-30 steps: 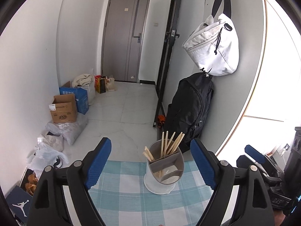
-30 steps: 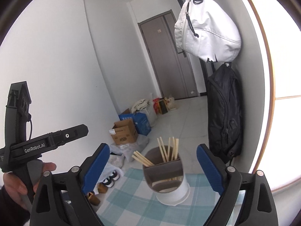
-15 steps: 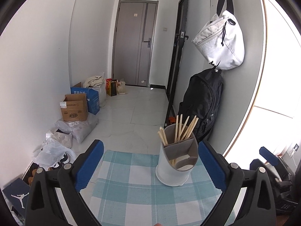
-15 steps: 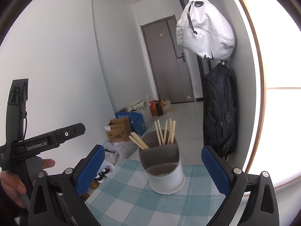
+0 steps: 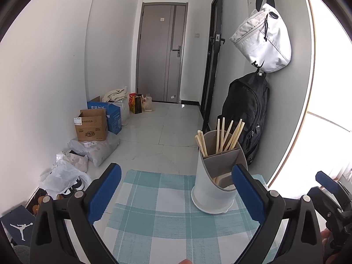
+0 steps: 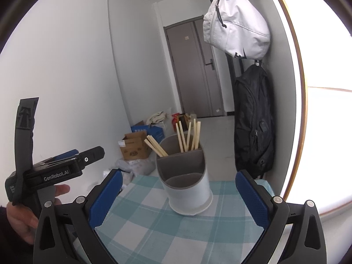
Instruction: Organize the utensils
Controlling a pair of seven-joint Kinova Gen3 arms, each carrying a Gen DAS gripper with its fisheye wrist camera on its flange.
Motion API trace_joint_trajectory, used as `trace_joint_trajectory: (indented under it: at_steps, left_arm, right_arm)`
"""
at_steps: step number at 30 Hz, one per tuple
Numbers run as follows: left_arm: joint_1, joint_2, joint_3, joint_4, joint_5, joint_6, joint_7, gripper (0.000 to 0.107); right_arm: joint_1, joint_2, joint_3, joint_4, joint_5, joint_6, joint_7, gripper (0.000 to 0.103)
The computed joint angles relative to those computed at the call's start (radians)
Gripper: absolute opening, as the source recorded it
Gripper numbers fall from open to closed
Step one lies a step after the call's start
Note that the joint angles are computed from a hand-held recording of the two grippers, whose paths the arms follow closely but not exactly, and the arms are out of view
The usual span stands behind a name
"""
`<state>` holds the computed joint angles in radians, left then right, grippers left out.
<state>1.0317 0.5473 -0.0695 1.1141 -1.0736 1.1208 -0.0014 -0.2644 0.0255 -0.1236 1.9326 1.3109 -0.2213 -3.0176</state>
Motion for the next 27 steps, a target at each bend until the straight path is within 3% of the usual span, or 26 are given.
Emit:
trace_joint_trajectory:
  at_steps: [6,27]
  left_arm:
    - [-0.002,0.001,-0.001,0.023,-0.003,0.008,0.024,0.098]
    - [0.007,0.007,0.002,0.019,-0.013,0.019,0.034,0.098]
  right_arm:
    - [-0.005,0.004,-0.01,0.013,-0.103,0.009,0.105,0.103]
    - [0.008,0.015,-0.025,0.008,-0.113,0.016,0.112,0.103]
